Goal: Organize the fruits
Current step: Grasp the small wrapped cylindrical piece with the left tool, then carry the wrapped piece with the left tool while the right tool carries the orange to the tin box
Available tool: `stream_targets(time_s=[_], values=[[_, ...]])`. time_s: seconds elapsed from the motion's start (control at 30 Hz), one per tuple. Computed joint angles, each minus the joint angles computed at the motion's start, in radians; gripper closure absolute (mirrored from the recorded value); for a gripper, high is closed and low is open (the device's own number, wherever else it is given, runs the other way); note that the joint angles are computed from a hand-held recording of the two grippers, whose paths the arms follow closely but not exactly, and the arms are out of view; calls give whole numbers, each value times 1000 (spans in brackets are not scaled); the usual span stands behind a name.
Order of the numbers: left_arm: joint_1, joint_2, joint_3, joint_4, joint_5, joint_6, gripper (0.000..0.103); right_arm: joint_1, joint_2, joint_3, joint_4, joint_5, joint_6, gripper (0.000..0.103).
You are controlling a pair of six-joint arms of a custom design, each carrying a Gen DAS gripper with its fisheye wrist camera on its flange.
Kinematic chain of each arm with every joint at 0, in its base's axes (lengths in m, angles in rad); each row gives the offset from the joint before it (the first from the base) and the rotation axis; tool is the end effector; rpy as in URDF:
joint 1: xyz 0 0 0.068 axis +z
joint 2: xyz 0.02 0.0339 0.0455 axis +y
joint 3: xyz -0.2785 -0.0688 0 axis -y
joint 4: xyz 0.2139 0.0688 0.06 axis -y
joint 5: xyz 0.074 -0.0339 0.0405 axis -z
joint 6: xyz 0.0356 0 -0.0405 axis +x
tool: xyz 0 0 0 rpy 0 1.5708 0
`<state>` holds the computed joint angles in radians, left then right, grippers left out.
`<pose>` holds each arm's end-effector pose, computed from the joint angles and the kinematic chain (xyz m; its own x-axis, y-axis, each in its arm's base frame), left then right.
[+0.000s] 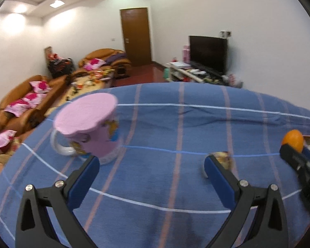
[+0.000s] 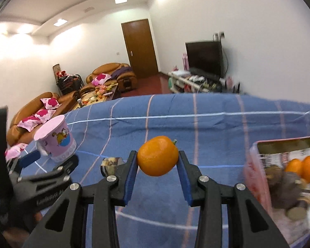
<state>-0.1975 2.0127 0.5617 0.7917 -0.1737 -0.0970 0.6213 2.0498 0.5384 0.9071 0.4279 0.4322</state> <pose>0.3056 -0.0549 0.0932 -0.6036 0.0235 -0.7970 0.0009 0.9996 0.0288 0.2594 0.1676 0.0902 -0.5251 0.0928 -0.8460 -0.0353 0.9908 0.1306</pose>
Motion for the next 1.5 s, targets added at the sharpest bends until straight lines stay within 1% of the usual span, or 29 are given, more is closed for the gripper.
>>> stream_targets(time_s=[0.07, 0.1, 0.2, 0.27, 0.33, 0.37, 0.4, 0.43, 0.5, 0.53, 0.6, 0.63, 0.67, 0.7, 0.8, 0.83, 0.9, 0.97, 1.07, 1.3, 1.4, 1.5], values=[[-18, 4, 10, -5, 37, 0, 0, 24, -20, -40, 20, 58, -9, 63], [-34, 12, 28, -25, 43, -1, 2, 31, -25, -53, 32, 75, -5, 63], [-91, 34, 96, -107, 13, 11, 12, 51, -53, -116, 96, 161, -1, 63], [-128, 56, 154, -162, -28, 16, 12, 40, -58, -141, 133, 174, -5, 63], [-147, 84, 214, -220, -39, 2, 13, 26, -55, -144, 135, 169, 2, 63], [-152, 94, 242, -251, -35, -5, 17, 15, -54, -140, 125, 155, 11, 63], [-153, 107, 274, -287, -27, -11, 24, 10, -49, -137, 120, 144, 18, 63], [-155, 122, 308, -327, -24, -19, 28, 1, -51, -134, 113, 130, 22, 63], [-156, 146, 362, -391, -18, -27, 41, -13, -49, -134, 120, 110, 29, 63], [-154, 155, 382, -420, -10, -30, 44, -20, -50, -130, 115, 99, 27, 63], [-145, 162, 397, -441, 16, -44, 59, -21, -43, -123, 111, 87, 26, 63], [-138, 160, 394, -440, 38, -51, 63, -25, -38, -115, 108, 79, 22, 63], [-132, 158, 389, -434, 57, -55, 71, -25, -36, -110, 106, 78, 15, 63], [-129, 156, 385, -431, 68, -58, 71, -22, -32, -108, 107, 81, 11, 63], [-142, 145, 363, -413, 51, -60, 72, -8, -24, -109, 119, 100, 0, 63], [-147, 135, 343, -392, 44, -60, 72, -4, -22, -110, 125, 106, -6, 63], [-158, 112, 289, -328, 14, -70, 72, 10, -17, -114, 135, 123, -11, 63], [-170, 81, 220, -249, -42, -84, 72, 32, -18, -116, 136, 147, -14, 63], [-179, 47, 127, -148, -97, -106, 72, 53, -17, -124, 151, 173, -22, 63], [-174, 6, -21, 28, -156, -126, 72, 124, -13, -144, 193, 249, -49, 63], [-172, -4, -58, 71, -162, -122, 72, 139, -13, -158, 204, 264, -43, 63], [-186, -12, -99, 120, -190, -123, 72, 153, -18, -186, 220, 278, -27, 63]])
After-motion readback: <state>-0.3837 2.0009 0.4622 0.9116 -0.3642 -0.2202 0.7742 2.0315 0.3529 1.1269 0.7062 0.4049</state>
